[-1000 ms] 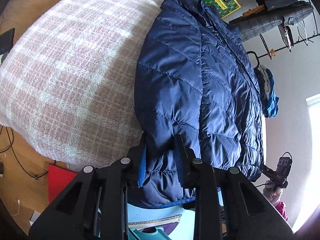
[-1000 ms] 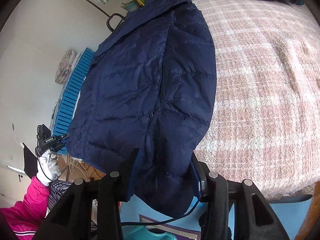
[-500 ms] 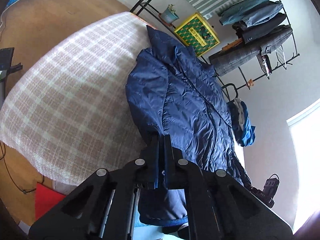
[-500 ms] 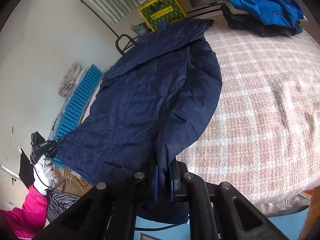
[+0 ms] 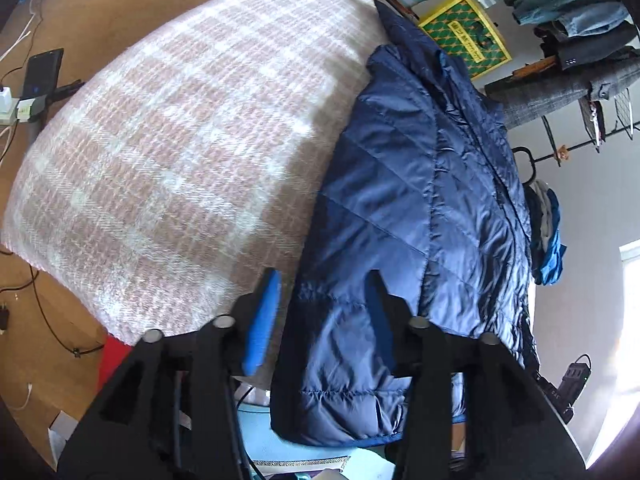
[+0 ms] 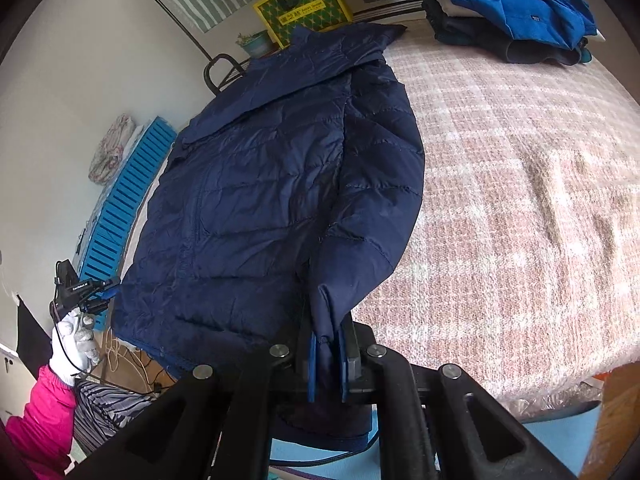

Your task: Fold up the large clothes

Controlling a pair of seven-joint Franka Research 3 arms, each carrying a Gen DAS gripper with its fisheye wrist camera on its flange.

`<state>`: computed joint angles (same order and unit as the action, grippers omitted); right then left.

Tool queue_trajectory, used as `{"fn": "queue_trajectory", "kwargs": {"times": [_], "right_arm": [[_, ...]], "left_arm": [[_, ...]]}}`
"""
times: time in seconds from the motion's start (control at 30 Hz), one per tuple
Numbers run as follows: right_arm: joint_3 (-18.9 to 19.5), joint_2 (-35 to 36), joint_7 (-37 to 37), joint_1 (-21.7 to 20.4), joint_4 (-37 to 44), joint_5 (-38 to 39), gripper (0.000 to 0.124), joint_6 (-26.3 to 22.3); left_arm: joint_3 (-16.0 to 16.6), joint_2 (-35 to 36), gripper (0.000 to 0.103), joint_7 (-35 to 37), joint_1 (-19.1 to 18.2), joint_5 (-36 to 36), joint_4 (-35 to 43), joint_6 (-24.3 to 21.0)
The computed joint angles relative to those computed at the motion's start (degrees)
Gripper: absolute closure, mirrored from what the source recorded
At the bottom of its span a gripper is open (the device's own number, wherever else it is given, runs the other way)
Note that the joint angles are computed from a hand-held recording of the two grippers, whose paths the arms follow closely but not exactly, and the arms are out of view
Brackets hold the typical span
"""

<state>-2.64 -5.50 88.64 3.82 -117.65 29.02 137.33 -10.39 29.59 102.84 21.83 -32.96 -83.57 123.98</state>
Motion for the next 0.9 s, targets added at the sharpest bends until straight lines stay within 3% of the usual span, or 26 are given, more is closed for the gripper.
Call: {"fn": "queue_trajectory", "kwargs": {"times": [0.07,0.2,0.37,0.43,0.5,0.53,0.57,0.63,0.73,0.9], "right_arm": [[0.09,0.53,0.30,-0.08,0.58,-1.60,0.115,-0.42],[-0.11,1.55,3.24,-0.90,1.32,-5.98,0.087,-1.24],[-1.36,2.91,1.04,-2.00,1.53,0.19,0.076,-4.51],[-0.99,2.99,-0.15,-1.92,1.50,0.64,0.071,-4.18],[-0.96,3.67,-3.21,-1.77,2.34,3.85,0.071,-5.39],[-0.86,4.14,-4.18,-1.68,2.86,5.41,0.071,-6.09],[-0.66,4.42,-5.08,-1.54,3.19,6.48,0.072,-6.31],[-0.46,5.23,-7.17,-1.42,4.42,8.56,0.108,-8.66],[0.50,3.95,-4.32,-0.58,3.88,2.39,0.116,-5.75],[-0.11,-2.17,-1.54,-0.47,-0.57,5.36,0.119,1.19]], "left_arm": [[-0.04,1.45,0.050,-0.49,0.15,0.32,1.53,-2.06],[-0.91,0.53,0.049,1.98,0.84,-1.05,-0.08,-2.51],[-1.40,-0.23,0.050,5.06,0.54,-2.61,-0.64,-5.70],[-1.70,0.29,0.059,5.49,0.59,-3.82,0.35,-8.31],[-1.63,0.59,0.087,6.00,-0.15,-3.70,0.86,-9.40],[-1.65,0.42,0.090,6.21,-0.50,-4.09,0.55,-8.74],[-1.76,0.38,0.095,6.28,-0.78,-4.67,0.51,-8.15],[-2.20,0.02,0.097,6.74,-1.04,-6.45,0.30,-6.55],[-2.88,-2.29,0.098,9.62,-0.52,-10.19,-1.23,-4.15],[-1.72,-8.10,0.099,14.53,0.62,-16.91,-5.11,-2.43]]}}
